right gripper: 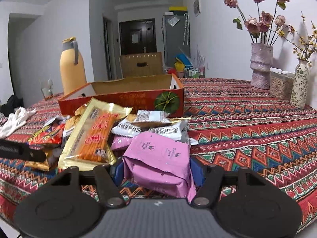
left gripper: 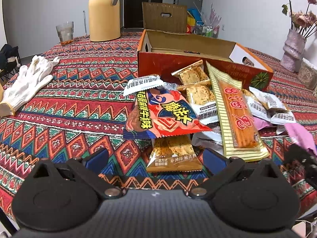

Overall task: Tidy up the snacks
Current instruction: 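Move both tools back over the snack pile, then grasp the pink packet with the right tool while the left tool grasps the cookie packet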

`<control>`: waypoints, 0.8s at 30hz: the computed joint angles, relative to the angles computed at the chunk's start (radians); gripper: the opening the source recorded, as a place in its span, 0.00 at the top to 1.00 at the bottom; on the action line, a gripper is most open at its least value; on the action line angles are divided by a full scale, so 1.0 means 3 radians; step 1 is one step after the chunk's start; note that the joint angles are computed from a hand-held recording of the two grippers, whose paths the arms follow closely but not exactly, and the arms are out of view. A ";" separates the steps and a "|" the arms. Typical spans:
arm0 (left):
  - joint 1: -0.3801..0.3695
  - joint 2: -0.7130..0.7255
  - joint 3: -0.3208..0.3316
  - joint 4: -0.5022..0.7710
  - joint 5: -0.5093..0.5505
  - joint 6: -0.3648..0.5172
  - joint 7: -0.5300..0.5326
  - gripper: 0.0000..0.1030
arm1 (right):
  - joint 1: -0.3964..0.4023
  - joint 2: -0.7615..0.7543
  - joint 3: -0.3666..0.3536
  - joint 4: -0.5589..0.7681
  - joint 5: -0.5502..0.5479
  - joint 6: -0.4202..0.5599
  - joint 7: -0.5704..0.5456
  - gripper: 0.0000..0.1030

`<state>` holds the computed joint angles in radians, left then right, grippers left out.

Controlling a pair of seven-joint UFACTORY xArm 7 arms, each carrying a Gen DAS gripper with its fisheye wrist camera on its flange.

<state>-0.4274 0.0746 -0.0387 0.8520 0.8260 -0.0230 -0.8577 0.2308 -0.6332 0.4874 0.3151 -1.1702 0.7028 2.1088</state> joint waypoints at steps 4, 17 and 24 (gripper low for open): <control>-0.0038 0.0116 -0.0007 0.0104 0.0007 0.0067 0.0002 0.15 | -0.0032 0.0033 -0.0031 -0.0017 -0.0057 -0.0060 0.0058 0.37; -0.0436 0.0091 0.0442 0.0005 0.0138 -0.0161 -0.0016 0.51 | -0.0005 0.0129 -0.0110 -0.0007 -0.0207 -0.0118 0.0172 0.37; -0.0213 -0.0102 0.0292 -0.0187 0.0323 -0.0236 -0.0088 0.52 | 0.0073 0.0074 -0.0073 -0.0009 -0.0117 -0.0037 0.0116 0.37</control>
<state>-0.4913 0.0439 0.0490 0.7960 0.9228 -0.0937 -0.8840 0.2527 -0.6109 0.4656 0.3125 -1.2054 0.6918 2.1434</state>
